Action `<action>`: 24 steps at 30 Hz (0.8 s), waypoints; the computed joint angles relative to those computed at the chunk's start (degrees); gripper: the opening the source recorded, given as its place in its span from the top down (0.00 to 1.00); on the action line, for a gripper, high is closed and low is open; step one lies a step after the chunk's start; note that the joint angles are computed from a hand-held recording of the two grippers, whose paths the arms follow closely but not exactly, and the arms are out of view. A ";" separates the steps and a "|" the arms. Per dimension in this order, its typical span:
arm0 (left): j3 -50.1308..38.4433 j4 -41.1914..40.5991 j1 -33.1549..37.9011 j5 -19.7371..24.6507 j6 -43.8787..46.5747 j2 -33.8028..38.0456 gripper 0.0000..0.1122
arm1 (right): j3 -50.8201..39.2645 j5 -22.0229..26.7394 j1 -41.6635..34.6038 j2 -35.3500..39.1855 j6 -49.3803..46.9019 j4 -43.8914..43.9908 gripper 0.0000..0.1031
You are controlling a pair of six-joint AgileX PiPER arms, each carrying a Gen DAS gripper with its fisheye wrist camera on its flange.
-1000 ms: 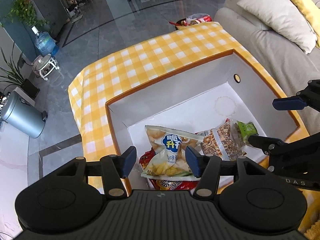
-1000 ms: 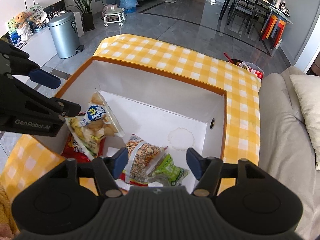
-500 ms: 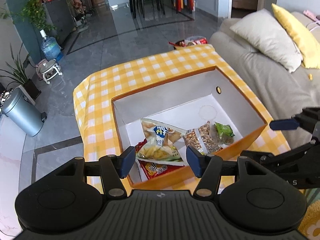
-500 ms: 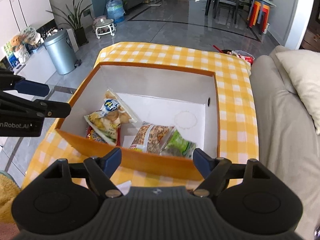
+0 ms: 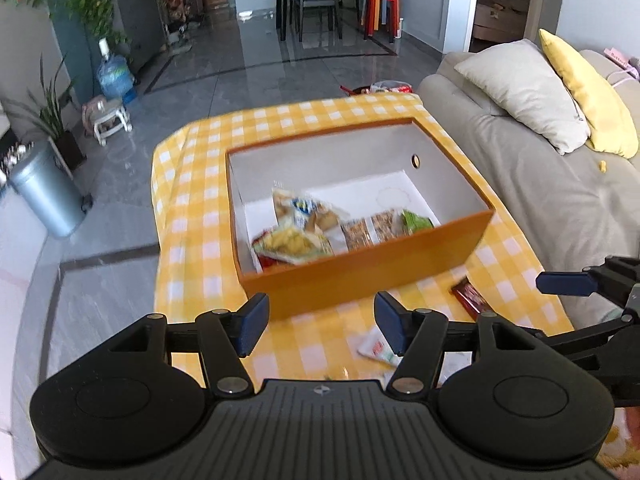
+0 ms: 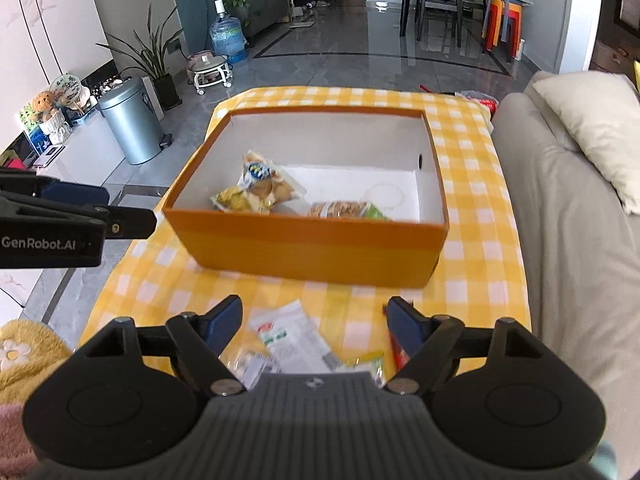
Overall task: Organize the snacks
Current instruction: 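Move both tools back toward the green sausage and remaining packets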
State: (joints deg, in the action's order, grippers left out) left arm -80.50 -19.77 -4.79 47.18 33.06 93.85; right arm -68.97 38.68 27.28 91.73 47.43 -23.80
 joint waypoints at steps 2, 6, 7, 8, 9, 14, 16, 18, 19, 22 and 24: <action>2.12 -0.59 0.68 0.25 0.24 -1.00 0.37 | 2.82 -1.33 1.11 -1.41 2.79 -1.32 0.25; 6.23 -1.26 2.28 0.93 0.72 -2.70 0.36 | 5.75 -0.21 2.50 -2.48 4.41 -1.51 0.25; 6.75 -1.47 2.72 1.40 0.66 -2.79 0.36 | 6.54 -0.17 2.47 -2.90 3.96 -0.72 0.25; 7.62 -1.79 3.16 1.67 0.63 -3.14 0.36 | 7.37 -0.30 2.32 -3.41 3.40 0.20 0.25; 8.28 -2.23 3.70 2.11 0.64 -3.30 0.36 | 8.07 -0.17 2.23 -3.88 3.27 0.67 0.25; 11.21 -3.51 4.88 3.53 1.70 -3.52 0.36 | 13.80 -1.31 1.55 -6.73 4.01 2.30 0.25; 11.87 -4.05 5.27 4.10 2.18 -3.21 0.36 | 16.17 -2.38 0.82 -7.59 4.41 3.04 0.25; 12.15 -4.12 5.24 4.42 2.38 -2.70 0.36 | 17.71 -2.70 0.87 -8.04 5.96 2.46 0.25; 12.16 -3.74 4.99 4.33 2.02 -2.42 0.36 | 18.35 -2.98 0.73 -8.16 6.48 2.58 0.25; 12.03 -2.57 4.45 4.06 0.78 -1.49 0.36 | 19.82 -5.24 -0.65 -8.08 5.67 4.56 0.26; 11.47 -2.26 4.37 4.07 0.11 -0.48 0.37 | 19.79 -5.93 -1.25 -7.30 4.57 5.75 0.29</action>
